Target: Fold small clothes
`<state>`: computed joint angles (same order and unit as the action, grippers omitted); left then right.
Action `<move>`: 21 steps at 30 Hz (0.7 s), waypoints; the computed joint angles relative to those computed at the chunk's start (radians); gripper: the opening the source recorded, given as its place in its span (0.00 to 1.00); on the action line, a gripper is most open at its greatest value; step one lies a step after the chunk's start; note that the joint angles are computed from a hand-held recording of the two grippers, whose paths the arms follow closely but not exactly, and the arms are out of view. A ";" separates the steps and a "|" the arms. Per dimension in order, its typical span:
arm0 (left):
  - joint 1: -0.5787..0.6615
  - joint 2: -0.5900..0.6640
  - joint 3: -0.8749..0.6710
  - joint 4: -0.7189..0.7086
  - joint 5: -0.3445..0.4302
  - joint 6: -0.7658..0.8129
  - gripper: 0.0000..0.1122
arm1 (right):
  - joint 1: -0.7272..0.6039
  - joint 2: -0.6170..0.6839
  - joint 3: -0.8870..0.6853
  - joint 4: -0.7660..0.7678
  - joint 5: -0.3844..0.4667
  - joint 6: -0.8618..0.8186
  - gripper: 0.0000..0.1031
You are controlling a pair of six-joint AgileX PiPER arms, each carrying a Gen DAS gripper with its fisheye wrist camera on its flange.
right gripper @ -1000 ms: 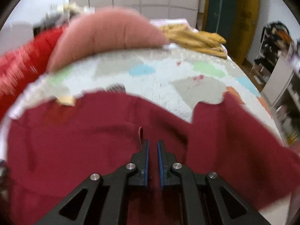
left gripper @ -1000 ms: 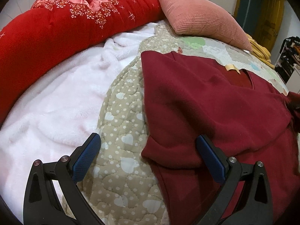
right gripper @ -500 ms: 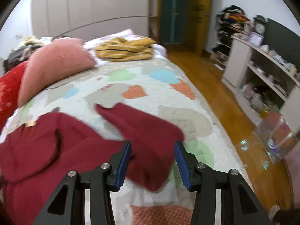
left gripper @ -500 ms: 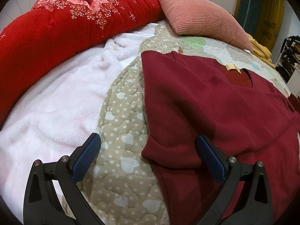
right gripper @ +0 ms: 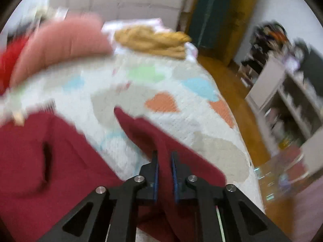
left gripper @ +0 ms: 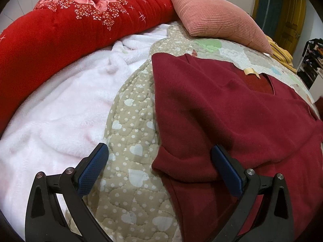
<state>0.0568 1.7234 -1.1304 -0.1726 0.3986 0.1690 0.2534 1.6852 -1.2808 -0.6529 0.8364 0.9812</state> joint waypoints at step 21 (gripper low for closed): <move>-0.015 0.000 0.011 0.066 -0.023 -0.065 0.91 | -0.254 -0.375 0.345 0.596 -0.244 -0.367 0.46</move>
